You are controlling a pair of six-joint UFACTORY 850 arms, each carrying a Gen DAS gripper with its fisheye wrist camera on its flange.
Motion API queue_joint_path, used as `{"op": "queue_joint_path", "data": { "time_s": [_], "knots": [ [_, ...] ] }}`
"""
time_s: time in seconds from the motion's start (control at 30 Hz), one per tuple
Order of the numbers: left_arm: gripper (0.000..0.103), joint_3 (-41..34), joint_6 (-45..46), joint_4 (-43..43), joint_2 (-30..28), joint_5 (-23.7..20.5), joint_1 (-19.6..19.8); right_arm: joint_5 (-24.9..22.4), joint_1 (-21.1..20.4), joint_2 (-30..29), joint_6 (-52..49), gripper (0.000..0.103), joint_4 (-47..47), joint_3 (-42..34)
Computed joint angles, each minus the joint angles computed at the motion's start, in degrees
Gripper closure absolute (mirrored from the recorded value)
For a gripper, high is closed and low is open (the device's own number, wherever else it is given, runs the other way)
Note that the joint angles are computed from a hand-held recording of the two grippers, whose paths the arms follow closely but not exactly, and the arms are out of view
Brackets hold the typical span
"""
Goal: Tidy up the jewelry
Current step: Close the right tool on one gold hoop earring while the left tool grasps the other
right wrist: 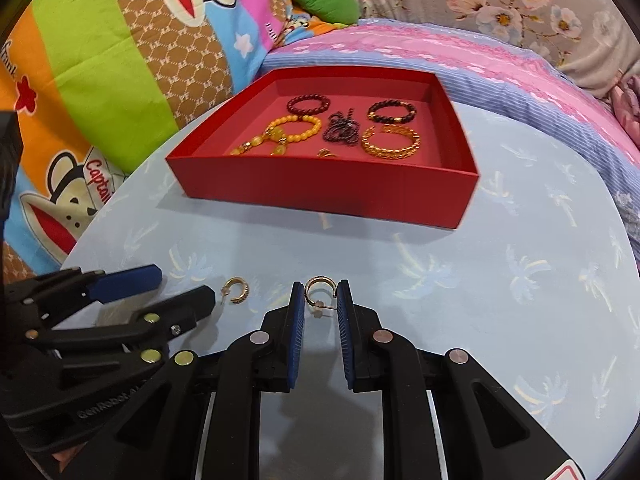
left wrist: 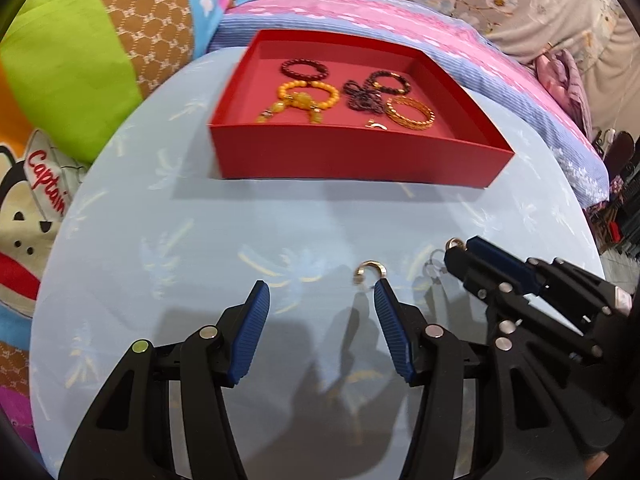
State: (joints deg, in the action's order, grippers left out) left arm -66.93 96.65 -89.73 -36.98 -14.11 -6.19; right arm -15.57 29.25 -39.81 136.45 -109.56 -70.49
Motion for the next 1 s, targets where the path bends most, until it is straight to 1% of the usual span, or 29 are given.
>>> {"op": "queue_joint_path", "data": {
  "time_s": [0.17, 0.27, 0.33, 0.37, 0.43, 0.47, 0.6, 0.8, 0.93, 1.0],
  "knots": [
    [0.053, -1.13, -0.73, 0.91, -1.08, -0.94, -0.88, -0.32, -0.73, 1.41, 3.60, 0.087, -2.50, 1.70],
    [0.056, -1.82, -2.52, 2.96, -1.73, -1.27, -1.22, -0.34, -0.89, 1.79, 4.96, 0.087, -3.52, 2.22],
    [0.062, -1.87, -0.27, 1.22, -1.84, -0.86, -1.61, -0.30, -0.89, 1.80, 5.35, 0.087, -3.80, 2.28],
    [0.064, -1.90, 0.05, 1.13, -1.89, -0.89, -1.70, -0.20, -0.93, 1.78, 5.47, 0.087, -3.92, 2.24],
    [0.072, -2.04, 0.50, 1.00, -1.98, -0.74, -1.92, -0.08, -0.93, 1.69, 5.53, 0.087, -4.02, 2.13],
    [0.073, -2.06, 0.93, 0.70, -2.00, -0.53, -2.02, 0.02, -0.93, 1.66, 5.70, 0.087, -4.25, 2.11],
    [0.085, -2.14, 0.78, 1.13, -2.07, -0.57, -2.00, 0.18, -0.82, 1.54, 6.10, 0.087, -4.69, 2.01],
    [0.086, -1.82, 0.74, 1.79, -1.75, -0.32, -2.27, 0.30, -0.66, 1.65, 6.70, 0.087, -5.24, 2.04],
    [0.086, -1.76, -1.78, 4.12, -1.19, -0.67, -2.22, 0.06, -0.52, 2.26, 7.34, 0.087, -5.86, 2.47],
    [0.086, -1.54, -0.85, 3.10, -0.62, -0.86, -2.15, -0.21, -0.45, 2.56, 7.49, 0.087, -6.05, 2.60]
  ]
}}
